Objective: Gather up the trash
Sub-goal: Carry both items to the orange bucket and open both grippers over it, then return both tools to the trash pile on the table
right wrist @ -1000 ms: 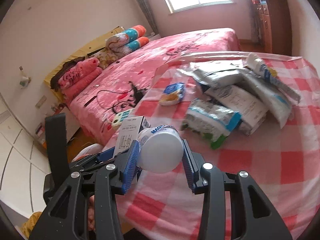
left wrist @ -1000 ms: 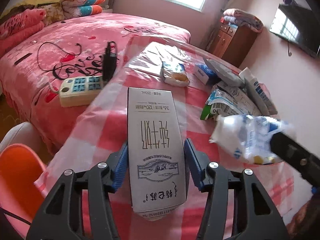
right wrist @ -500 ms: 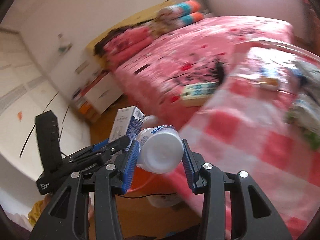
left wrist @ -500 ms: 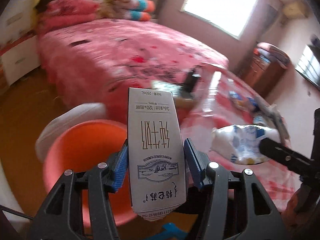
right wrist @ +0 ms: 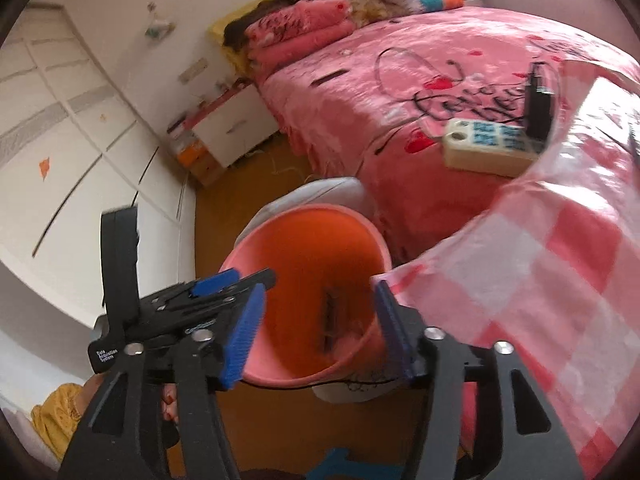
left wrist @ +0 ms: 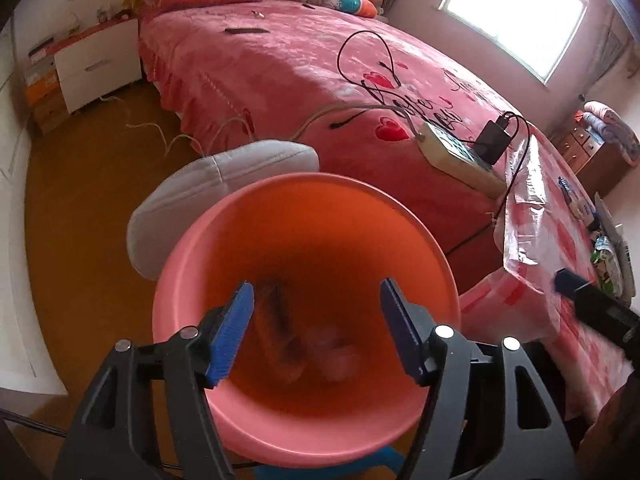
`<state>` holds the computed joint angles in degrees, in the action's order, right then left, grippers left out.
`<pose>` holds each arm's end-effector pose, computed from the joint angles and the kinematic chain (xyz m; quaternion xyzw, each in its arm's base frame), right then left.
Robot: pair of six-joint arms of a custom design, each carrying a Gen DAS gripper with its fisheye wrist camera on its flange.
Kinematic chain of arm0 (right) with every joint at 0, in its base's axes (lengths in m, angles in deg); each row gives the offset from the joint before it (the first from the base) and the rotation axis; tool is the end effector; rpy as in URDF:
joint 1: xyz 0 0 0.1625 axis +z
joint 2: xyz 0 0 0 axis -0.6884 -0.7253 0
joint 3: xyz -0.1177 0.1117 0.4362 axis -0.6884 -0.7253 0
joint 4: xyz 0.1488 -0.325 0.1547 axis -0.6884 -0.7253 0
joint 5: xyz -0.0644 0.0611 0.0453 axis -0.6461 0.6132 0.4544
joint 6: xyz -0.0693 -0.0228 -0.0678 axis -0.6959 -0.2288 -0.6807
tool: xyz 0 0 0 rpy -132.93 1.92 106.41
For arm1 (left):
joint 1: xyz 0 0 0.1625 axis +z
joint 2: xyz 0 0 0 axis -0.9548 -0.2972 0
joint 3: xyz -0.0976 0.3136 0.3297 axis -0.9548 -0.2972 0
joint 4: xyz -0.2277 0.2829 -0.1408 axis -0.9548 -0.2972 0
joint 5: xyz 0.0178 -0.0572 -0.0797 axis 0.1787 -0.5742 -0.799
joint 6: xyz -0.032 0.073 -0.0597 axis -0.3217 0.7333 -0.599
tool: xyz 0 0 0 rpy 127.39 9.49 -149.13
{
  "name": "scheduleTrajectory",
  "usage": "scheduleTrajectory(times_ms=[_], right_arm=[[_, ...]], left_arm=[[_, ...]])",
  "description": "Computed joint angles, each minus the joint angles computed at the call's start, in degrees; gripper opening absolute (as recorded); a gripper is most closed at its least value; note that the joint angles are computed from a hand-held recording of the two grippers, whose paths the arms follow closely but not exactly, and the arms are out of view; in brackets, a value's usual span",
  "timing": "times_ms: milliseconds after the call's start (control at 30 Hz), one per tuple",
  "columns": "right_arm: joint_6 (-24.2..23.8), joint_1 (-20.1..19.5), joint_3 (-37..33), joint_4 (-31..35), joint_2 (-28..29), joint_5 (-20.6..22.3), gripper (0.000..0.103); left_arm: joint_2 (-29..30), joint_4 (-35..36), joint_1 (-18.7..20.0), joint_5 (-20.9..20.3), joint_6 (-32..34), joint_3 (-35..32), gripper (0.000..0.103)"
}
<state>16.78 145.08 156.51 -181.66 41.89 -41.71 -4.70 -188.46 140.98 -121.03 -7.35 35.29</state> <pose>0.2873 -0.7514 0.0472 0.3706 -0.9244 0.0858 0.0293 -0.0366 -0.6692 0.2258 -0.1307 0.8579 -0.3859 0.3130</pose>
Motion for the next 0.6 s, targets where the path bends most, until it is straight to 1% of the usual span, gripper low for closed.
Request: scheduleTrajectory(times_ms=[67, 100, 133, 167, 300, 333, 400, 533, 600], right_arm=[[-0.1, -0.8, 0.9, -2.8, -1.2, 1.1, 0.071], [-0.3, -1.1, 1.5, -4.8, -1.9, 1.3, 0.075], [-0.3, -1.4, 1.9, -6.1, -2.5, 1.4, 0.078], [-0.4, -1.7, 2.6, -8.6, -3.3, 1.7, 0.081], [-1.5, -3.1, 4.7, -16.0, -5.7, 3.5, 0.090], [-1.9, -3.5, 5.4, -18.2, -6.5, 3.9, 0.090], [-2.8, -4.1, 5.9, -20.2, -7.4, 5.2, 0.090], [-5.9, -5.3, 7.0, -24.0, -9.8, 7.6, 0.091], [-6.9, -5.8, 6.9, -25.6, -10.5, 8.6, 0.094]], left_arm=[[0.4, -0.6, -0.8, 1.2, 1.0, -0.4, 0.069], [0.7, -0.8, -1.1, 1.2, 1.5, -0.7, 0.069], [1.1, -1.7, -1.7, 1.2, 2.9, -1.2, 0.071], [1.6, -2.9, -2.4, 1.5, 4.7, -1.7, 0.075], [4.0, -9.9, -5.3, 1.3, 12.9, -3.3, 0.082], [4.7, -11.5, -6.1, 0.8, 15.1, -4.0, 0.082], [6.2, -14.0, -7.7, -0.3, 19.1, -5.6, 0.084], [9.1, -15.6, -9.9, -2.1, 23.6, -9.0, 0.086], [10.6, -15.8, -10.8, -2.9, 25.4, -10.7, 0.086]])
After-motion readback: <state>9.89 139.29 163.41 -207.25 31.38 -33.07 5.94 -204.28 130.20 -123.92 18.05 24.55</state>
